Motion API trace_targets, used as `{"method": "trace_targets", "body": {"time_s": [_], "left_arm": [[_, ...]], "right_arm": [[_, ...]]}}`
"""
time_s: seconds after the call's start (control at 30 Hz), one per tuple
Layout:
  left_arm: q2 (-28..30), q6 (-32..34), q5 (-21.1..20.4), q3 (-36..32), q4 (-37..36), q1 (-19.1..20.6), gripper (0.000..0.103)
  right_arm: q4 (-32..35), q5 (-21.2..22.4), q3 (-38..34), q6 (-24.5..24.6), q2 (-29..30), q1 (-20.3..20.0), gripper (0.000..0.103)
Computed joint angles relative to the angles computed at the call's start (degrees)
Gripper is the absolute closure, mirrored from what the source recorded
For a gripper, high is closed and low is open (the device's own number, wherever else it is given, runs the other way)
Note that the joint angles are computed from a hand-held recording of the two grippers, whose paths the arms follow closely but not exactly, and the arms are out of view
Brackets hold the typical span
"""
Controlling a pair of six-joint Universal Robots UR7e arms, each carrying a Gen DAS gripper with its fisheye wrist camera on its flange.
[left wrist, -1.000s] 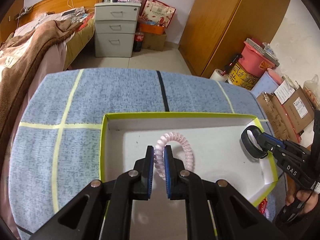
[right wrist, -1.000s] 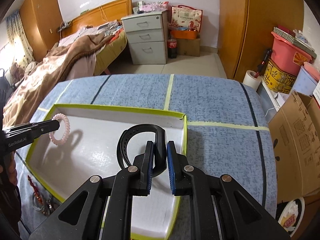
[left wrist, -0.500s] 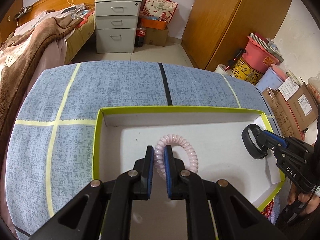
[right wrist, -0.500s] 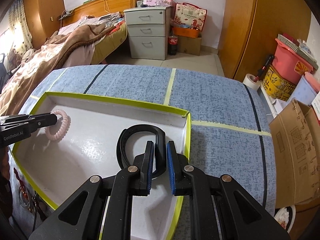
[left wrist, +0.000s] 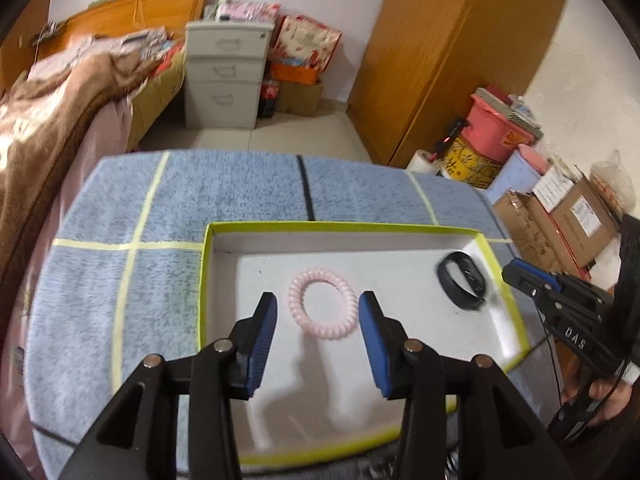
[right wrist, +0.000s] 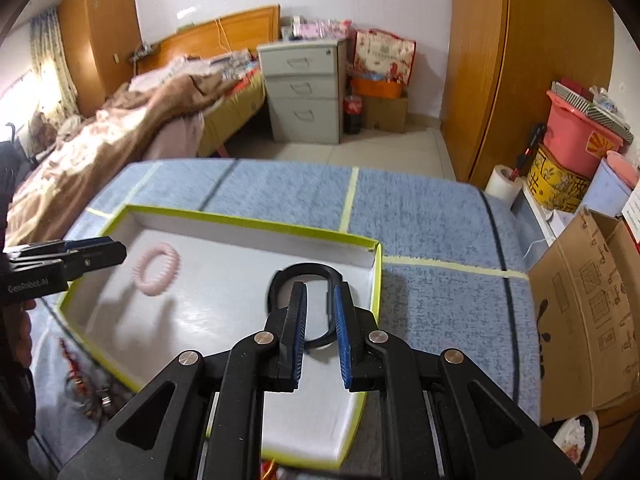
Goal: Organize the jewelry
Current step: 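Carry both items into the green box and open both tools to release them, then grasp the red knotted tassel ornament with the right tool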
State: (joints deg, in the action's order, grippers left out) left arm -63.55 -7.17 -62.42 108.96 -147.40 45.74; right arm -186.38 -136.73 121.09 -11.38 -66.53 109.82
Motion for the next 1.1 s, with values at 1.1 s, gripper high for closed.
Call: {"method": "trace_targets", "body": {"time_s": [1.1], "left_arm": [[-28.1,-12.8,6.5,24.9,-2.0,-6.3,0.042]], "right_arm": [[3.2,2.2,12.6,18.0,-3.0,2.3,0.062]]}}
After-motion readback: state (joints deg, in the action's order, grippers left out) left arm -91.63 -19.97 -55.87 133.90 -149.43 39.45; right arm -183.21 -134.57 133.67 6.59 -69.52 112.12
